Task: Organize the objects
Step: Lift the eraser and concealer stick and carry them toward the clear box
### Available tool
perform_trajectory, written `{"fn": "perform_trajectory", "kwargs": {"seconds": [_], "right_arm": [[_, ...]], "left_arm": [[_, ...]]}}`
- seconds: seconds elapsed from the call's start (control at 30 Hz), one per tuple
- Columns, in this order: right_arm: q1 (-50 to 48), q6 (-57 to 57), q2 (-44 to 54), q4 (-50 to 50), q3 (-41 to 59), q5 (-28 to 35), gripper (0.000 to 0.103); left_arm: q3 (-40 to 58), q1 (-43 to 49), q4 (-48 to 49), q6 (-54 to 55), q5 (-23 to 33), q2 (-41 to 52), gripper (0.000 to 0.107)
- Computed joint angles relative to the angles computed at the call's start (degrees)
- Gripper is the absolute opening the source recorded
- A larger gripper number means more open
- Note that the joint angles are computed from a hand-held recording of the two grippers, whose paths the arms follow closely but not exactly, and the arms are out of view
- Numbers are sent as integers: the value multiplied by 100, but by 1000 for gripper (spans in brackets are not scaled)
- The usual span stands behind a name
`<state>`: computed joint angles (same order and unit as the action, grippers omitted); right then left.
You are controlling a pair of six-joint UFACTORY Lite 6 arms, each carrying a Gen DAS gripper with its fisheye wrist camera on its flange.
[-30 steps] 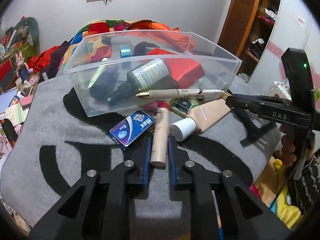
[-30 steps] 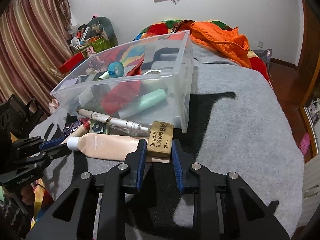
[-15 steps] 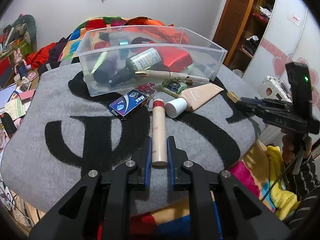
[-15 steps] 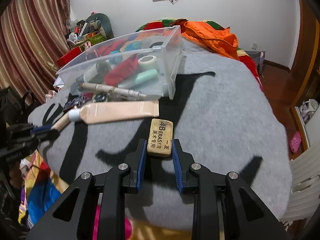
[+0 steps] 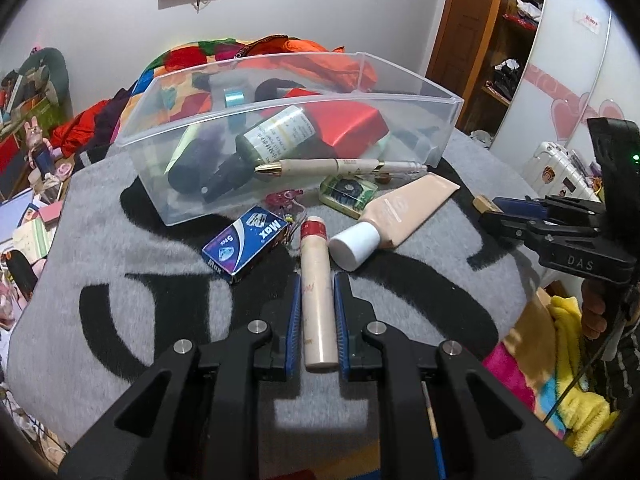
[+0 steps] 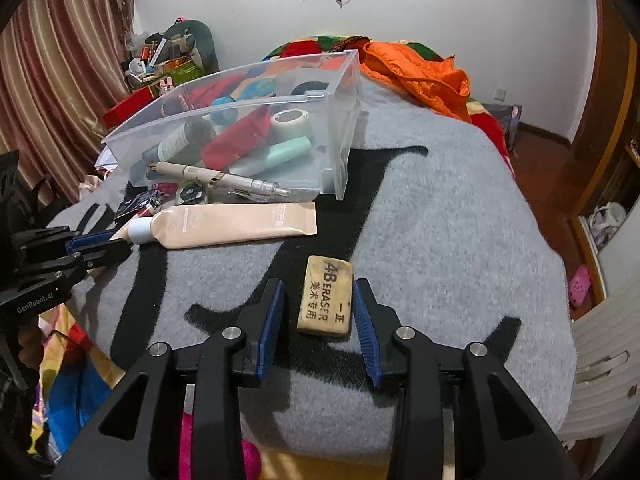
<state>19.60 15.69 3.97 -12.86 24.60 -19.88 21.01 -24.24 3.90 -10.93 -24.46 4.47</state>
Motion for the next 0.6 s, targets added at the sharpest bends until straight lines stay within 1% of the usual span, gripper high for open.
{"fn": "perform_trajectory", "kwargs": {"seconds": [0.03, 0.13, 0.23, 0.37, 0.43, 0.6], "right_arm": [[31, -116, -8, 142, -16, -11, 32], [69, -207, -127, 294, -131, -75, 22], [65, -58, -344, 206, -230, -102, 22], [113, 133, -684, 67, -287, -59, 22], [152, 249, -881, -35, -288, -1, 22], [246, 466, -1114, -248, -121, 135, 22]], "left_arm": [[3, -31, -109, 95, -9, 2, 14], [-60, -149, -523, 427, -65, -39, 14], [-180, -255, -864, 675, -70, -211, 14], [-367, -220, -844, 598, 22, -645, 14], [-465, -154, -731, 473, 128, -972, 14], [-546, -111, -858, 548, 393, -1625, 14]]}}
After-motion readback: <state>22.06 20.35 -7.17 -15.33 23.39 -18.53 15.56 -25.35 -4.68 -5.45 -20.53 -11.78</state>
